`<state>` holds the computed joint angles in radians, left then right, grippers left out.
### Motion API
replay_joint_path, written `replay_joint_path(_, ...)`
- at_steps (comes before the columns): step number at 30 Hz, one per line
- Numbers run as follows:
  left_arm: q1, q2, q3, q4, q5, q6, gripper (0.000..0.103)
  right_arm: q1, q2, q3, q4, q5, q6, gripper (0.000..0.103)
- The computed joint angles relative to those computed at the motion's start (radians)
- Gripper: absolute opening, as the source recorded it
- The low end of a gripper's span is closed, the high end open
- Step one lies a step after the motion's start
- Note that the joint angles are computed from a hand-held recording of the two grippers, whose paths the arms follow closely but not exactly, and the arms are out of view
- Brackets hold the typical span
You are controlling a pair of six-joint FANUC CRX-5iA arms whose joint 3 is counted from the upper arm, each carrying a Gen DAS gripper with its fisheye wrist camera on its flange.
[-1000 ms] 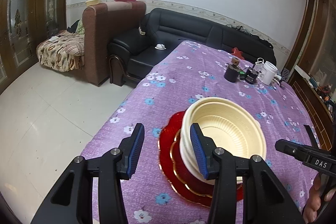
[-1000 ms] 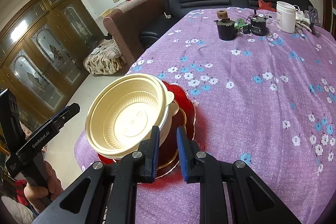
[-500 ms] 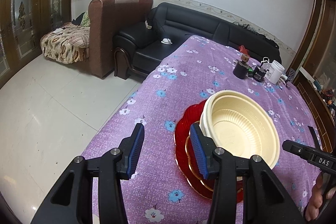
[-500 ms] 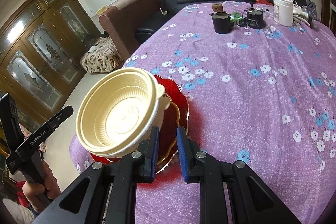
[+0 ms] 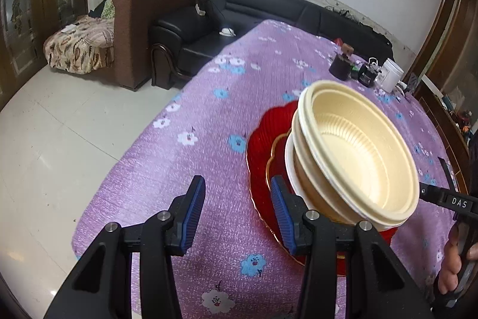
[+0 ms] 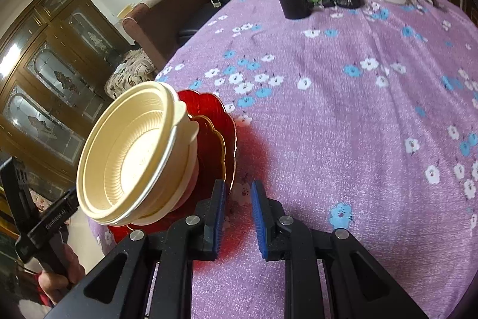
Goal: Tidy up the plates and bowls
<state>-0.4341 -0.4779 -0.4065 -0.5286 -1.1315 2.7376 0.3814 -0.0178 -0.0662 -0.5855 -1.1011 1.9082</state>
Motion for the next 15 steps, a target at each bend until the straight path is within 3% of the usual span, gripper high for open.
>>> replay_joint_path(10, 0.043, 0.031, -0.015, 0.032, 0.045, -0.033, 0.044, 0.031, 0.021, -0.011, 0.006, 0.048, -0.006, 0.021)
replay_joint_path(15, 0.020, 0.061, 0.000, -0.009, 0.043, 0.009, 0.032, 0.047, 0.010, -0.035, 0.010, 0.095, -0.001, 0.019)
